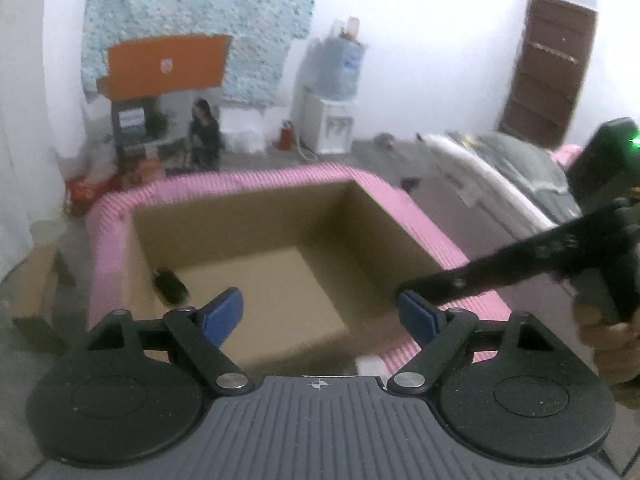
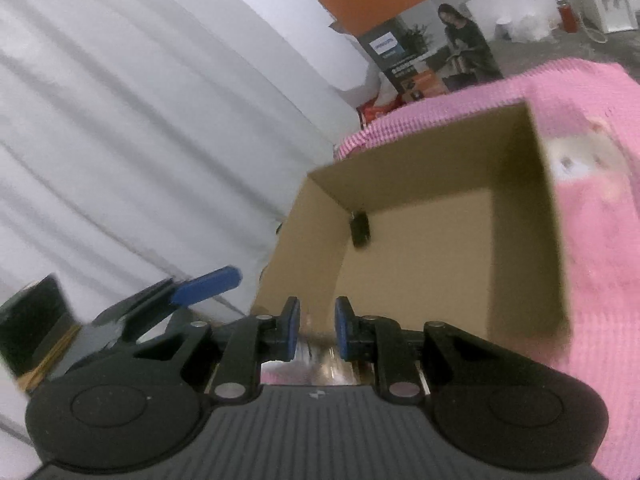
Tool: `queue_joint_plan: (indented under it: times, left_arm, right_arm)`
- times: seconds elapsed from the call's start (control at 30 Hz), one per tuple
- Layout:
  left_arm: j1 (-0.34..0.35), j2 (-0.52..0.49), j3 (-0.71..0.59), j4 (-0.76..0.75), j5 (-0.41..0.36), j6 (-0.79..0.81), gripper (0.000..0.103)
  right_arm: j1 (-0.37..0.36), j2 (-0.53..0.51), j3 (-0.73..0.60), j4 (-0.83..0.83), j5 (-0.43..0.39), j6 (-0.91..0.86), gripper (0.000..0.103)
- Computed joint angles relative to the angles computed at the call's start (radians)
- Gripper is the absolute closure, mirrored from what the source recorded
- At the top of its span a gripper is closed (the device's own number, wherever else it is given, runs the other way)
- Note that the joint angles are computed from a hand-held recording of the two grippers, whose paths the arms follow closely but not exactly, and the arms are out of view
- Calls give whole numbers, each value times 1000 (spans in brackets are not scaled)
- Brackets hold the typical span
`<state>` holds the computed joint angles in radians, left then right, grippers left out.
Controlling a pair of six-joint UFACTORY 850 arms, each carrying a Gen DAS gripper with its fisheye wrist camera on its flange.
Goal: Organize rigid objects
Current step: 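Return the right gripper to the green glue stick and grasp it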
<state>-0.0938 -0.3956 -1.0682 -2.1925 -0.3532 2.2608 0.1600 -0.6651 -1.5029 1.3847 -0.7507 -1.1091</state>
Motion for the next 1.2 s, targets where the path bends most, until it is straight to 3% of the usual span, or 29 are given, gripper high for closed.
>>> queue_joint_plan:
  times: [0.23, 0.33, 0.43, 0.53, 0.63, 0.73, 1.0, 1.2]
  left_arm:
    - [-61, -25, 60, 86, -12, -69, 20]
    - [-101, -49, 65, -3, 50, 34, 21]
    - [-112, -75, 54, 58, 59, -15, 25]
    - [-135, -90, 54, -32, 85, 87, 29]
    - [-142, -112, 35, 99, 107, -35, 40]
    - [-147, -131, 16, 227, 119, -144, 45]
    - [-149, -157, -4, 368, 132, -273, 47]
    - [-152, -175, -28, 506, 117, -398, 47]
  right_arm:
    - [-21, 79, 226, 62, 65, -110, 82]
    - [-16, 93, 279, 59, 127, -139, 82]
    - [-10, 67, 266, 27, 165, -124, 82]
    - [-3, 24, 219, -43, 168, -86, 82]
    - [10, -10, 177, -119, 165, -52, 82]
    - [23, -35, 142, -182, 155, -24, 82]
    - [69, -81, 76, -386, 187, 57, 83]
    - [60, -77, 90, -374, 192, 55, 85]
